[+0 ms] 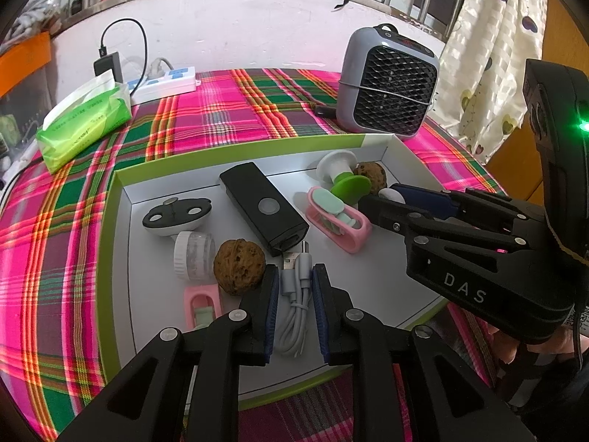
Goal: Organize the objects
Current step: 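Lower both grippers into the box and open them to release cable and egg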
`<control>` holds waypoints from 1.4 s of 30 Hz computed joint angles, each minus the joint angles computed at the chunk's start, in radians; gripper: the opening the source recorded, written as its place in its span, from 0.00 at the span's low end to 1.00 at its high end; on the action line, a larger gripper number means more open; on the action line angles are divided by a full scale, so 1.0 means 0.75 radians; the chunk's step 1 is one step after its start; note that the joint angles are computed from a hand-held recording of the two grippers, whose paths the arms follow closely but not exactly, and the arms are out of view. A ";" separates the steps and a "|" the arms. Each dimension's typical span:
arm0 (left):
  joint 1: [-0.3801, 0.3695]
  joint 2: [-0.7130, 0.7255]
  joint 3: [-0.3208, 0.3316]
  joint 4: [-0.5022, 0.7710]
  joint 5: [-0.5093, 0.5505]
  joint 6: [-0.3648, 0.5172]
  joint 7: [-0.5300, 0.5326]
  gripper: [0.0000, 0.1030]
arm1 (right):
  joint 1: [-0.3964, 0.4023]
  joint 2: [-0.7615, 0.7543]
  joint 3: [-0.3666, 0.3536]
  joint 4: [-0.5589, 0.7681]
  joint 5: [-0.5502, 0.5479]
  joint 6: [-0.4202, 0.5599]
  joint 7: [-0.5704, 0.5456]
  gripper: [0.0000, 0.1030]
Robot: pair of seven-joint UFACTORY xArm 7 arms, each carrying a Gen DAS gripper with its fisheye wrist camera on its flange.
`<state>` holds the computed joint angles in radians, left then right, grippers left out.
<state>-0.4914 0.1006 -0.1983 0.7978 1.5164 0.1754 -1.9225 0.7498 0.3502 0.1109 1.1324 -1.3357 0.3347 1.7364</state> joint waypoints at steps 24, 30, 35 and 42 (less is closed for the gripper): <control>-0.032 -0.078 -0.039 -0.053 -0.086 0.115 0.023 0.29 | -0.010 -0.059 0.031 -0.054 -0.080 0.021 0.146 0.40; -0.044 -0.135 -0.069 -0.089 -0.111 0.184 -0.016 0.29 | -0.020 -0.113 0.068 -0.098 -0.158 0.050 0.257 0.40; -0.052 -0.222 -0.111 -0.140 -0.151 0.273 -0.040 0.29 | -0.026 -0.149 0.109 -0.127 -0.182 0.092 0.306 0.40; -0.054 -0.311 -0.177 -0.208 -0.211 0.345 -0.053 0.29 | -0.017 -0.210 0.165 -0.177 -0.201 0.160 0.356 0.40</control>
<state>-0.5321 -0.1330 -0.3314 0.6418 1.3581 0.4342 -1.9624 0.7367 0.1931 0.2344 0.9995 -1.4868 0.4546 2.0035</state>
